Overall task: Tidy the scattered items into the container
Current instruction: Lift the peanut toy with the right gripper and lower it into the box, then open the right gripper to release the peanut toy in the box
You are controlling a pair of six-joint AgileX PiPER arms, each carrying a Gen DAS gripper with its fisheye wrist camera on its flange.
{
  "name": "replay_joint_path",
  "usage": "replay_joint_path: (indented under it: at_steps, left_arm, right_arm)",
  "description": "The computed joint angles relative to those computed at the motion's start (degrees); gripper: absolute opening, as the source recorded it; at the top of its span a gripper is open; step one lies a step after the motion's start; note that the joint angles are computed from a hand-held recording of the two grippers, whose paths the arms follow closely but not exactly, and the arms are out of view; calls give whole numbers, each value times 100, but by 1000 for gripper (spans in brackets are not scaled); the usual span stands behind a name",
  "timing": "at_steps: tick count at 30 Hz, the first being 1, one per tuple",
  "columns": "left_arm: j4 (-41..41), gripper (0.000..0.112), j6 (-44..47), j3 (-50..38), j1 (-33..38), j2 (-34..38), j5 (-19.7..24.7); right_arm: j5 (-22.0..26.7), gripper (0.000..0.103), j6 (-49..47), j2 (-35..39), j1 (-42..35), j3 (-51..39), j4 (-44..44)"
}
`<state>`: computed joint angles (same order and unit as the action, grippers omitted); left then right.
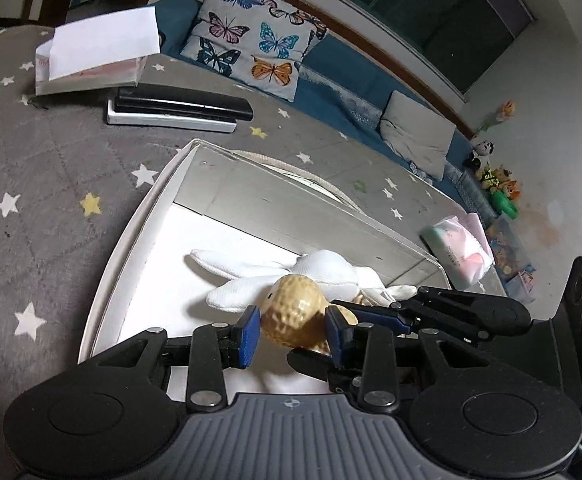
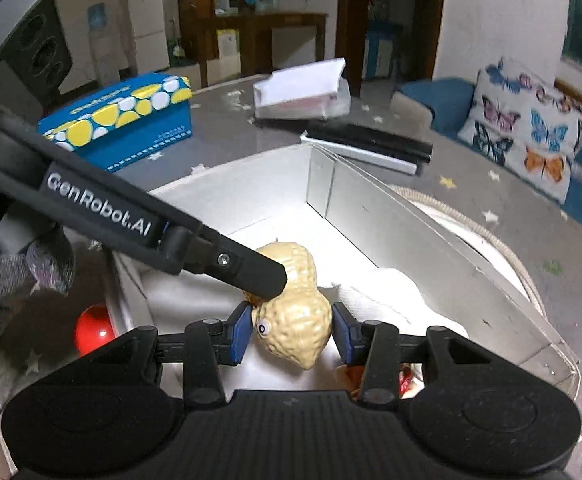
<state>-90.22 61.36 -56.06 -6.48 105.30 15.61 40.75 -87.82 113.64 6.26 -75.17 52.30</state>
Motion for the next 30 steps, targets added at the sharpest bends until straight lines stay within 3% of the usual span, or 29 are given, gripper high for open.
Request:
replay_joint_path:
  at_steps: [14,26,30]
  left_arm:
    - [1225,37,-1333,-614,34,549,-159]
    - [-79,37,-77,-328,69,353,-242]
    - [-263,37,90,-170,18,171,-365]
  right_arm:
    - [-114,42,1952,703,661,-1137,-2012]
    - [-48,44,1588,659,498,-1063,-1585]
    - [12,51,1243,446,379,-839,-1267]
